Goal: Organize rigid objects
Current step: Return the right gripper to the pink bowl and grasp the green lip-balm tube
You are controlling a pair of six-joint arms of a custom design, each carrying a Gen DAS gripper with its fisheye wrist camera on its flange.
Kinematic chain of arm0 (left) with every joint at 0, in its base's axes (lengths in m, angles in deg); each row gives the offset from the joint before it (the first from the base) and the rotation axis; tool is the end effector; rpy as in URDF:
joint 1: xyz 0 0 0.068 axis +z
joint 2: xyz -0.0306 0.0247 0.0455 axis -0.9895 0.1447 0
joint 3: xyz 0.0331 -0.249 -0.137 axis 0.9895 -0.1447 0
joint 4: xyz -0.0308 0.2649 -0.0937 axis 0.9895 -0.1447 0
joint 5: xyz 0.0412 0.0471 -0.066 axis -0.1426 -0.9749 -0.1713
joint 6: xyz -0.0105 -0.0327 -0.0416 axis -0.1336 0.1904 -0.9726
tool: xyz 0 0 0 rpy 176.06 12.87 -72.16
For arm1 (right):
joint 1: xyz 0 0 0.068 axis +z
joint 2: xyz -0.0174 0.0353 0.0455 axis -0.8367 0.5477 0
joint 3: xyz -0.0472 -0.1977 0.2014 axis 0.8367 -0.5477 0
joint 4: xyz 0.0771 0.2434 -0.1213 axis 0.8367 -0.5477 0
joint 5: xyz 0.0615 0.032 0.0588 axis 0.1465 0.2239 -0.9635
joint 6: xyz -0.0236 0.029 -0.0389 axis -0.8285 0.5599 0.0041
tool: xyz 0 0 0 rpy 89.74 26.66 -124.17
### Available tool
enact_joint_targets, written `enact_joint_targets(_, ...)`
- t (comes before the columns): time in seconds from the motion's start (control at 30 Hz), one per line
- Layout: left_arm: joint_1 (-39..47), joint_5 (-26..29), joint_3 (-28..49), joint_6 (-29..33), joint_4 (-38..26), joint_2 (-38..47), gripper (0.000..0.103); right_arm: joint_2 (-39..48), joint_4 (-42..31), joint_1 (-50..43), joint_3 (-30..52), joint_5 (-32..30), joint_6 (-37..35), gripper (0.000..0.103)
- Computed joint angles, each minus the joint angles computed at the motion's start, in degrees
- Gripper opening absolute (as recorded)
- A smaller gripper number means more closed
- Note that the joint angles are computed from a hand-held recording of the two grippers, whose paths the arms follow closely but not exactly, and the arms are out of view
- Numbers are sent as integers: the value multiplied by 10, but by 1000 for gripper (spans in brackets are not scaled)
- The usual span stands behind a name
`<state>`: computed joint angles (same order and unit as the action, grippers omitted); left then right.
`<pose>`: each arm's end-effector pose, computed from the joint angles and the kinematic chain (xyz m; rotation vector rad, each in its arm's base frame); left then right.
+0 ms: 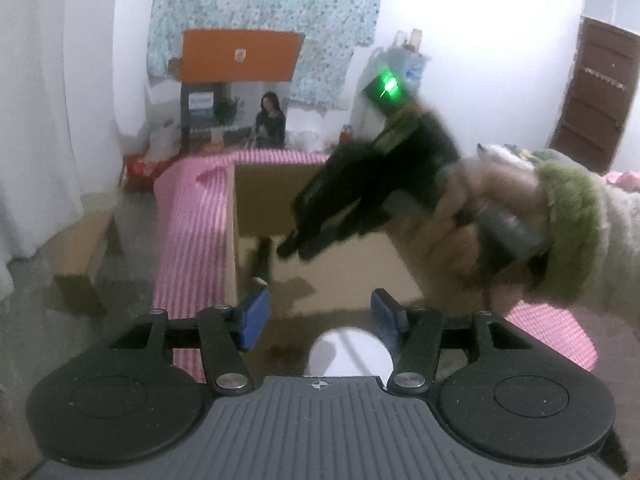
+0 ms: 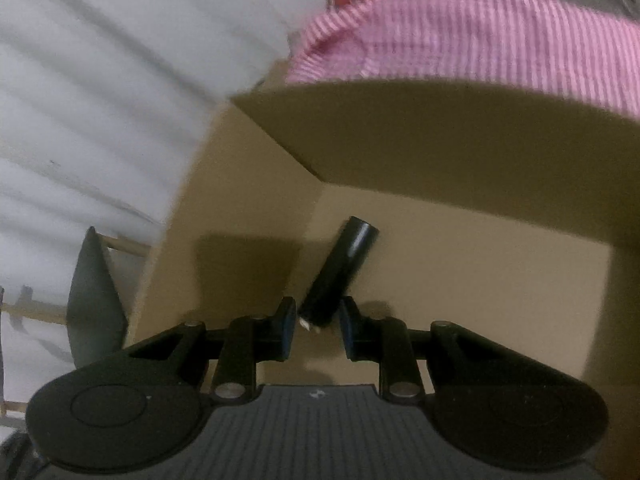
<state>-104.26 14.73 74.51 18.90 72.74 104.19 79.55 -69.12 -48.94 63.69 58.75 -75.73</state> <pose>0.1937 -0.0844 0.1063 0.3591 2.2136 -0.3890 0.4170 0.0757 0.0562 -0.2469 2.7255 0.7859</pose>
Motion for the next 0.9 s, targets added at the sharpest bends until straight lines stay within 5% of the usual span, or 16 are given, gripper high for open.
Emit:
enact_joint_targets(0.27,12,72,-44,-28,12,-27,57,-240,99,-107,-274,-70,-37,26)
enact_joint_targets(0.43,-48,70,-53,-26,21,-32,57,-420,110,-260,-469,-163,-130,45)
enact_joint_targets(0.53,-108,56,-44,-24,31,2,58,-473,98,-365,-552,-197,-211,45)
enact_joint_targets(0.63,-163,40,-17,-26,51,75,57,-437,101,-443,-597,-216,-278,45)
enact_joint_targets(0.9,-209,36,65,-17,54,228,41,-141,486,-385,-633,-179,-158,38)
